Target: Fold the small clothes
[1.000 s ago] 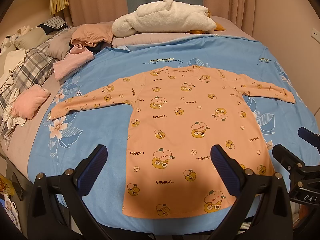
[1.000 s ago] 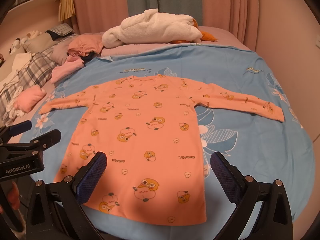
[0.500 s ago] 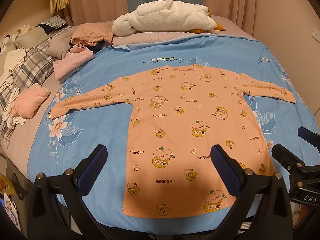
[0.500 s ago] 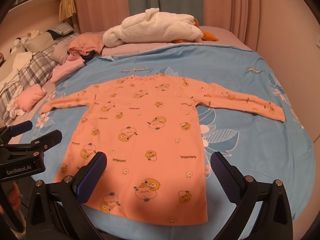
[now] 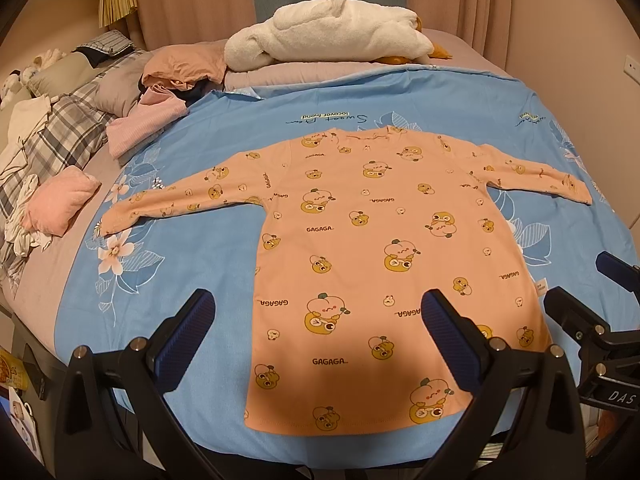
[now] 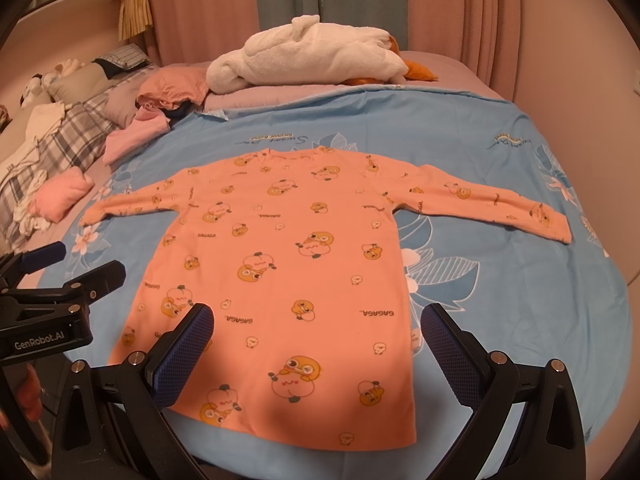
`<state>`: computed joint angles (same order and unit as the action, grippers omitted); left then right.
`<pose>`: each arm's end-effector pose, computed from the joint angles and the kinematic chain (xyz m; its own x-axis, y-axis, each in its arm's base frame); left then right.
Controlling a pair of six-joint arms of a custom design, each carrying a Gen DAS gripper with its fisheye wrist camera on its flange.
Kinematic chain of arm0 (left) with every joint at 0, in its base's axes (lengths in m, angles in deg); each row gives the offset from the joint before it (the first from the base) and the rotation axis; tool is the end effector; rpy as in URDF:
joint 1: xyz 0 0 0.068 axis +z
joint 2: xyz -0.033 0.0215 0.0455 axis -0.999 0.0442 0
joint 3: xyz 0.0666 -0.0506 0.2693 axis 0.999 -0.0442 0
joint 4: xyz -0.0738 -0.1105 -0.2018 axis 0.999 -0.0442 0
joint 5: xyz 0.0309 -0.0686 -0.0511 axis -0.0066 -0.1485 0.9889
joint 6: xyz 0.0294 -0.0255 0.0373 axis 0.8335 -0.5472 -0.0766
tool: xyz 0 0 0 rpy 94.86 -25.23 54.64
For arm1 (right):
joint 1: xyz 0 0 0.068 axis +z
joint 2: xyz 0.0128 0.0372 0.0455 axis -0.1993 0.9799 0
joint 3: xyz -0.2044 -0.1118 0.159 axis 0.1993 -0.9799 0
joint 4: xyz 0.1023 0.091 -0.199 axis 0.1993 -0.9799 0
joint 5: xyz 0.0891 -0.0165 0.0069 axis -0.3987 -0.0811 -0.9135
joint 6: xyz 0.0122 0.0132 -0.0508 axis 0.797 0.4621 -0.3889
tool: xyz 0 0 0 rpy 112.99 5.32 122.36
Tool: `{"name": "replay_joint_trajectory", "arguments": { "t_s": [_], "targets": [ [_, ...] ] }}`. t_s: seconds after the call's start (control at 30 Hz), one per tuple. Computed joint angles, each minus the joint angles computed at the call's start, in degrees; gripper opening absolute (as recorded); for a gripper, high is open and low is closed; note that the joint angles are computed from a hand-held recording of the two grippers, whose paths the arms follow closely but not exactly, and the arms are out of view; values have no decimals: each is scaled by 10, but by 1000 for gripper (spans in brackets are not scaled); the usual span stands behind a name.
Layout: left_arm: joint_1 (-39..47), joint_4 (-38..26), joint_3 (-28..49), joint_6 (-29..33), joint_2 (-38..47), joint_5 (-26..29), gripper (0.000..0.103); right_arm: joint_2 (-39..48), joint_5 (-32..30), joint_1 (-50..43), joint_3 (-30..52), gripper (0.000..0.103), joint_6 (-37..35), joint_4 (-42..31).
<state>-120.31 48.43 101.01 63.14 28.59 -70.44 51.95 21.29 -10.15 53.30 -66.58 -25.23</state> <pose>0.2848 -0.1753 0.1193 -0.7072 0.2763 -0.6508 0.3200 0.9459 0.0538 0.2044 0.0022 0.1095 -0.7255 0.1593 -0.6696 0.1563 0.9856 0.0652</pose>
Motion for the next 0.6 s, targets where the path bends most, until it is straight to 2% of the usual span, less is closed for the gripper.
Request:
{"name": "replay_joint_trajectory", "arguments": {
  "t_s": [0.47,0.6],
  "targets": [
    [4,-5,14,6,18,1,103,-7,-24,-38,13,102,-26,-21],
    [3,-15,28,7,27,0,103,34,-3,-2,0,102,0,31]
  ]
}}
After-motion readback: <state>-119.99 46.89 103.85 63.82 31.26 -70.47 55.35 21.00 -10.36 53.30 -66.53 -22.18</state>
